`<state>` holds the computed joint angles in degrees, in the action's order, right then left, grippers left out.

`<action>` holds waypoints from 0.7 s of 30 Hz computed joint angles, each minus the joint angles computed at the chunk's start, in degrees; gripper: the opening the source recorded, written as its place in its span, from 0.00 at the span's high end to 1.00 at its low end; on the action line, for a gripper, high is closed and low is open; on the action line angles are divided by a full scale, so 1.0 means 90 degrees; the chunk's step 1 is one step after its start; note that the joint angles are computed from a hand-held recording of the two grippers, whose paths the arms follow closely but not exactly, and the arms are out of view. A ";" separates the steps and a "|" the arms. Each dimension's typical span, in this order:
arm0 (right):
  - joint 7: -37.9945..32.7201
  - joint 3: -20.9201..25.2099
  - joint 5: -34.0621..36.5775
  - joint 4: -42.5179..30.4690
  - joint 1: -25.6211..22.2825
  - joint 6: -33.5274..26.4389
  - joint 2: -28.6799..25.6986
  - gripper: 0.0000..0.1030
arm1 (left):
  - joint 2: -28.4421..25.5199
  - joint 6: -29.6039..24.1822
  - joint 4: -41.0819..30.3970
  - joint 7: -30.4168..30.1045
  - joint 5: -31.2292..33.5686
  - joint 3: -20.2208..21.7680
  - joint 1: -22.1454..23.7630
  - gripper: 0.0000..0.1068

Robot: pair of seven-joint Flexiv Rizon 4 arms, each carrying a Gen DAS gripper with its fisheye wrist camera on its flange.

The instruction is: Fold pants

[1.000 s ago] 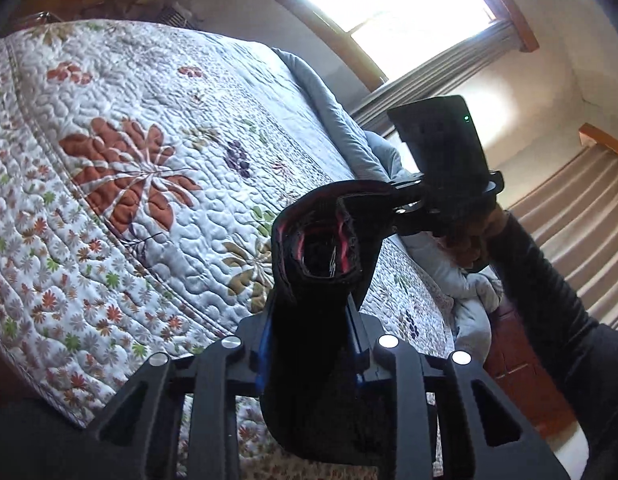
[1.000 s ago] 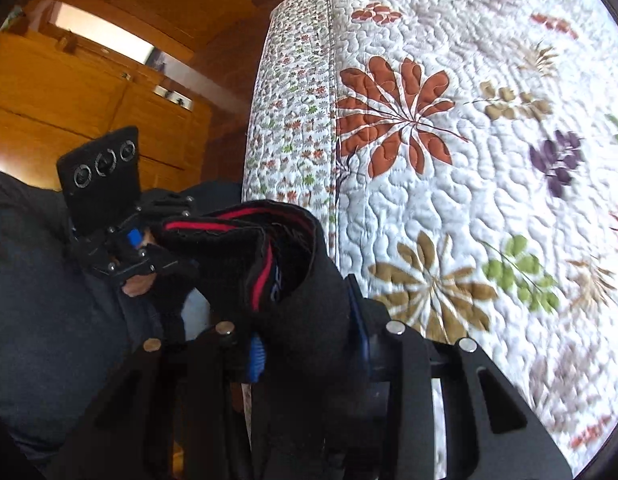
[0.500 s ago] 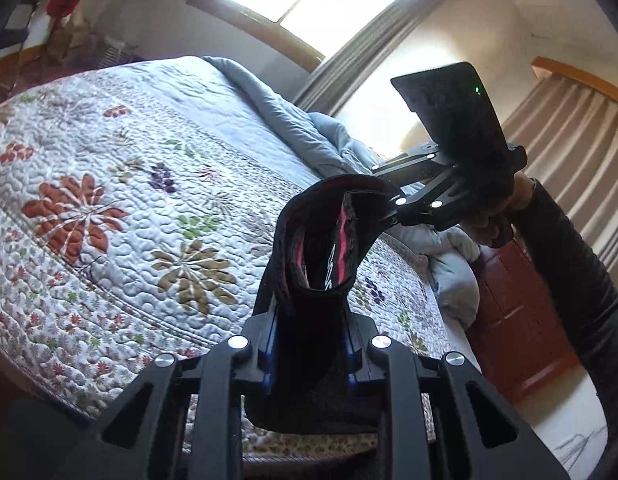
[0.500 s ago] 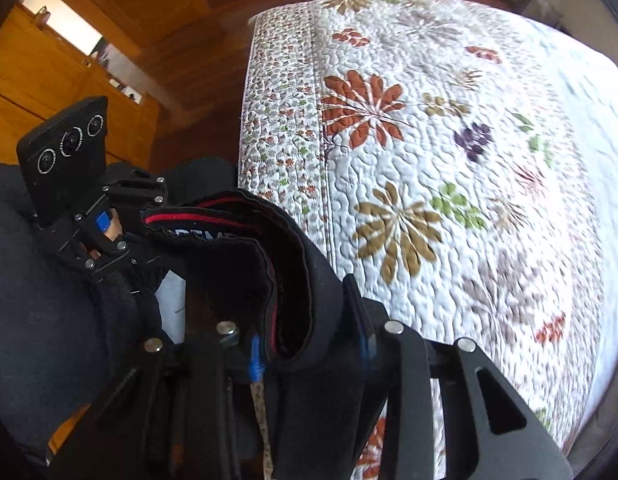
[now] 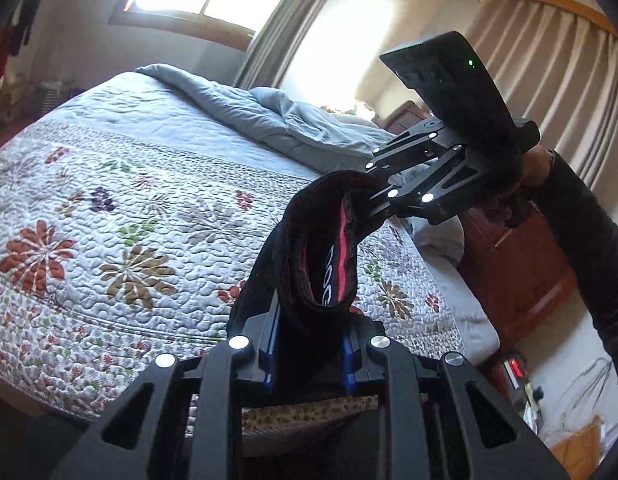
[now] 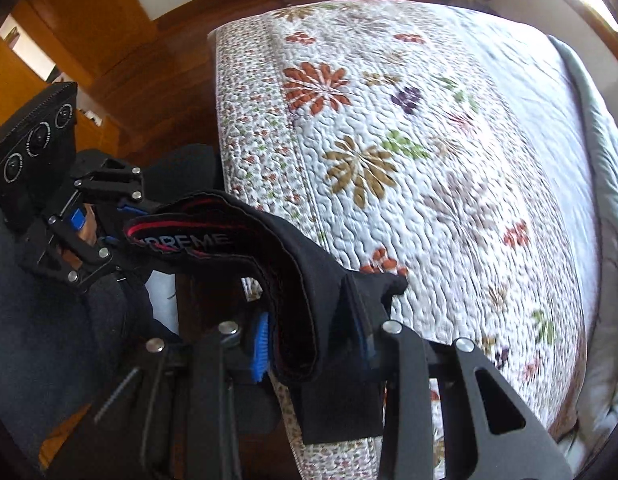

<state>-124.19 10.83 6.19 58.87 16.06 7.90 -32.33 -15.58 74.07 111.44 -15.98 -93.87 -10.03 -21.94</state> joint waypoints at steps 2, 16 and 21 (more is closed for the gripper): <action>0.0018 -0.0035 -0.0037 0.0326 -0.0061 0.0187 0.0206 0.71 | -0.0019 0.0011 -0.0034 -0.0123 0.0183 -0.0040 -0.0042 0.78; -0.0216 -0.0139 -0.0302 0.1830 -0.0424 0.1281 0.1001 0.72 | -0.0310 0.0164 -0.0314 -0.0663 0.1266 -0.0429 -0.0112 0.78; -0.0381 -0.0179 -0.0535 0.2304 -0.0459 0.1793 0.1165 0.73 | -0.0443 0.0149 -0.0422 -0.0809 0.1549 -0.0557 -0.0075 0.78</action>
